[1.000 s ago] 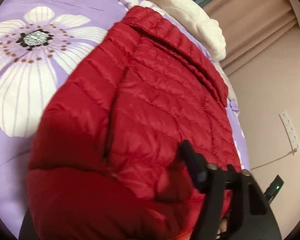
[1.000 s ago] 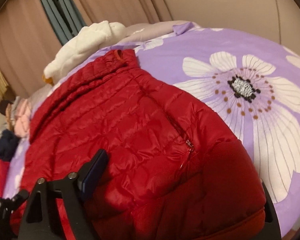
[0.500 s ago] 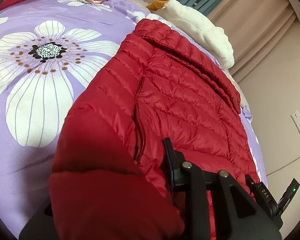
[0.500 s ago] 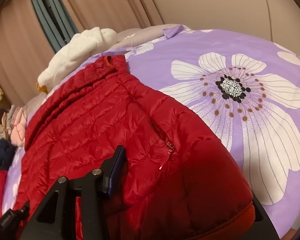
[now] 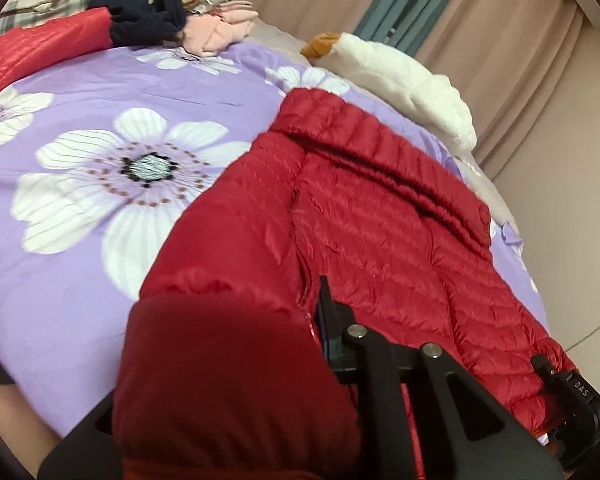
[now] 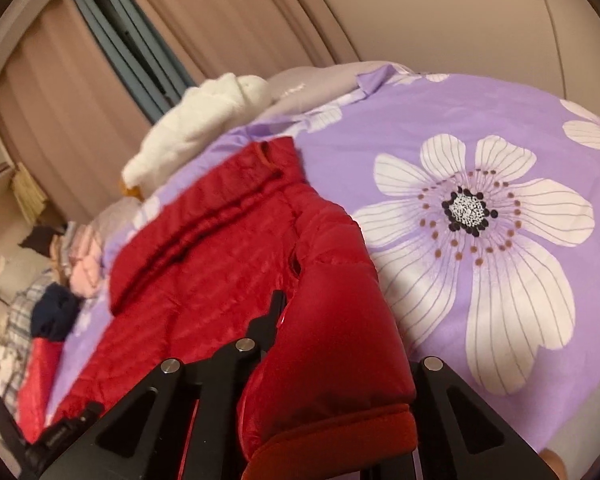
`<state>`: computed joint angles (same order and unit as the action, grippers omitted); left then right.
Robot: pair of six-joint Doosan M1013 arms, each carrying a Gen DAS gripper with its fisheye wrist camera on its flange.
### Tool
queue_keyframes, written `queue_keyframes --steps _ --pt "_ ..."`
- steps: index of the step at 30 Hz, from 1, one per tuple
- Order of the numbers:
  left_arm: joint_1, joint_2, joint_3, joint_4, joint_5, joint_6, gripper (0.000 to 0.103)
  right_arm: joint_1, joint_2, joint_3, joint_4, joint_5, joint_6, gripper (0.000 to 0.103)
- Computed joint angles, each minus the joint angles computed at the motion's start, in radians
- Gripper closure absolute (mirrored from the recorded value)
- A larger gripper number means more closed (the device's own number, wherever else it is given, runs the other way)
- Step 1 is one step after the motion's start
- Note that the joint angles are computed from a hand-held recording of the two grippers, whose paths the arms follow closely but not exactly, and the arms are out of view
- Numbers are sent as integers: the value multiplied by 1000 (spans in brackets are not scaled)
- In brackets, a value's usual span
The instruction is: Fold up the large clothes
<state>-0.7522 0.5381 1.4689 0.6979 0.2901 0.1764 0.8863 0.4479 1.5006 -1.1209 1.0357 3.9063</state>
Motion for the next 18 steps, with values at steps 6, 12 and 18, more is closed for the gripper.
queue_keyframes --steps 6,12,18 --pt "-2 -69 80 118 -26 -119 88 44 -29 22 -46 2 52 87" --pt "-8 -112 130 127 -34 -129 88 81 -37 9 -21 41 11 87" --pt "-14 -116 117 120 -4 -107 87 83 -35 4 -29 55 1 87"
